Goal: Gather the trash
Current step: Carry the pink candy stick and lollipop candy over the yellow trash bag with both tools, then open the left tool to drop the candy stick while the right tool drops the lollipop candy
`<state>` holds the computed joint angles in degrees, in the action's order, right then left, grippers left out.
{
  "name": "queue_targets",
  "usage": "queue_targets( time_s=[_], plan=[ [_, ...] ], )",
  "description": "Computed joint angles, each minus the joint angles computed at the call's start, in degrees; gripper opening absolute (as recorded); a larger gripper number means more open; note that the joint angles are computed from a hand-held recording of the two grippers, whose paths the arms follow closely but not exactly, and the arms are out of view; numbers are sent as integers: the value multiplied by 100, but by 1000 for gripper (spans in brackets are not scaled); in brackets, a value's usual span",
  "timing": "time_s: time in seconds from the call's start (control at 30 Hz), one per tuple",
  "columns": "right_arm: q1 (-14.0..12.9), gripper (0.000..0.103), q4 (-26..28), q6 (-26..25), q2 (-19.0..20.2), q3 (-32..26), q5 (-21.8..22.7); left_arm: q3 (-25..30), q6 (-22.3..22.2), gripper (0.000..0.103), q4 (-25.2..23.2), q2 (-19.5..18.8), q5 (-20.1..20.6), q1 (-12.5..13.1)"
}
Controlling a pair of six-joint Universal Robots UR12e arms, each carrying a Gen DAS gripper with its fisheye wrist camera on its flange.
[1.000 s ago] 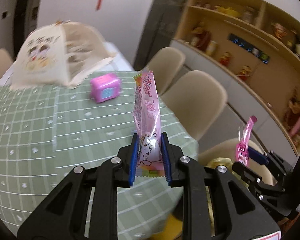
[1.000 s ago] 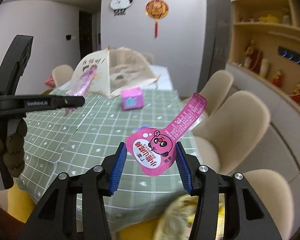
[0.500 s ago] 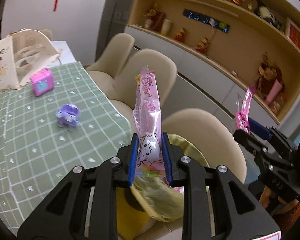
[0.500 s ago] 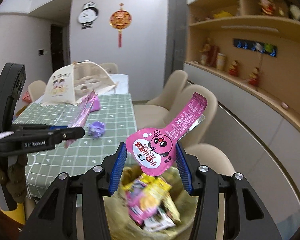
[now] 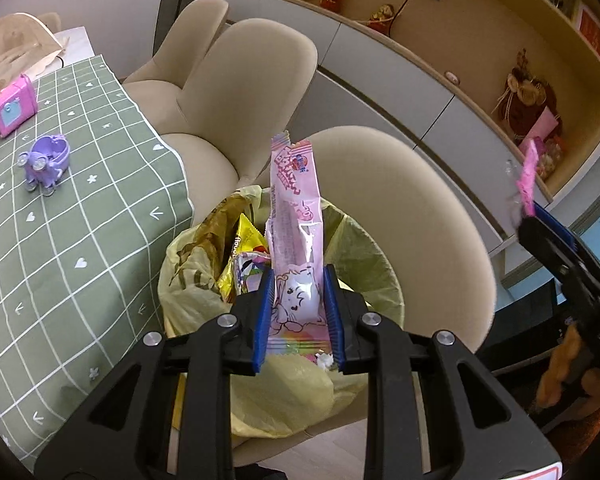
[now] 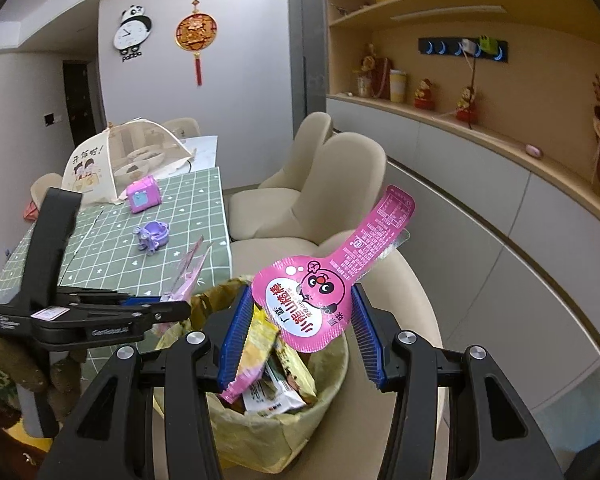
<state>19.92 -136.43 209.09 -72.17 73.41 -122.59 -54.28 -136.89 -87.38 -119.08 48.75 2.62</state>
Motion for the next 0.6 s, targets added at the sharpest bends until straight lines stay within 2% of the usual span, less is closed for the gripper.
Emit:
queue_targets(
  time_s=[0.07,0.2,0.3,0.37,0.43,0.6],
  plan=[
    [-3,47,-8,71,-49,86,4,30,-19,26,-31,-46,10,-44],
    [3,47,4,155,-88,166,-14,169,39,43,-312,-148,-110,-82],
    [-7,47,0,219,-101,209,37,211,-28,45,-291,-174,-75,-81],
    [-42,47,-57,225,-94,230,222,211,-163,46,-182,-163,-64,-37],
    [-106,47,-131,175,-61,231,544,97,-377,48,134,-87,-49,43],
    [-254,47,-17,7,173,113,1311,-337,-835,63,1012,197,56,282]
  ],
)
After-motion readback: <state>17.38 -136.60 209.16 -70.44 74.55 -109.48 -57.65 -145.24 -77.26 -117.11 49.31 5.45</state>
